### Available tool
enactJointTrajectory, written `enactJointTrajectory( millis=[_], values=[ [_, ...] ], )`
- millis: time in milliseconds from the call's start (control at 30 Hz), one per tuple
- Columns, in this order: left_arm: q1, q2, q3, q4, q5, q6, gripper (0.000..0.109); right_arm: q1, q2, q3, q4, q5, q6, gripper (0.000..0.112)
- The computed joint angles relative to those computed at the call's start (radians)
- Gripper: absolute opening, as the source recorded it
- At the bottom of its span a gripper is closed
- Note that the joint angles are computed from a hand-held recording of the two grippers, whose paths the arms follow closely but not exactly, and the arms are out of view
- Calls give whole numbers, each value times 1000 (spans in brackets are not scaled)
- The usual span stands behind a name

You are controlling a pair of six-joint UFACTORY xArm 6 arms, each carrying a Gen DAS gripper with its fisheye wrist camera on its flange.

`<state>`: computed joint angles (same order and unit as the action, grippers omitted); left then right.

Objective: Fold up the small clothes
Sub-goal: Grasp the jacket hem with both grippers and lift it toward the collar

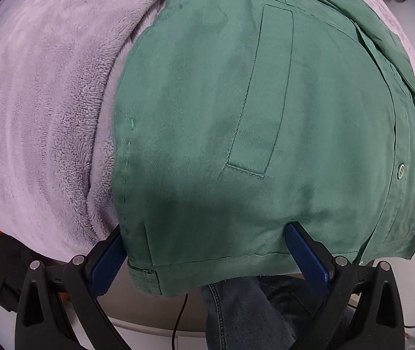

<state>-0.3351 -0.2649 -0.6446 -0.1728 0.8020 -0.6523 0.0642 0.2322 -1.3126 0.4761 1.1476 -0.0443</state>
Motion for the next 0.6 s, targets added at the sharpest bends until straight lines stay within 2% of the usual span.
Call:
enactJointTrajectory(
  millis=[200,333,433,467,500,533,567,600],
  values=[
    [12,-12,9,-10,-29,3,102,27,2,17,55,-2,-55,87],
    [37,-48,40,-4,-29,-2,103,31,0,17,15,-4,-53,87],
    [57,-55,71,-58,-57,27,102,24,14,16,17,-2,-41,87],
    [59,-48,68,-64,-65,34,97,25,22,12,17,-4,-36,87],
    [55,-46,64,-70,-68,41,84,30,29,6,17,-6,-25,86],
    [48,-43,53,-51,-57,31,74,35,34,1,15,-5,-11,82],
    [40,-45,42,-12,-38,13,67,38,35,-2,15,-2,-7,72],
    [35,-51,35,20,-17,1,48,39,35,-4,21,7,-14,33]
  ],
)
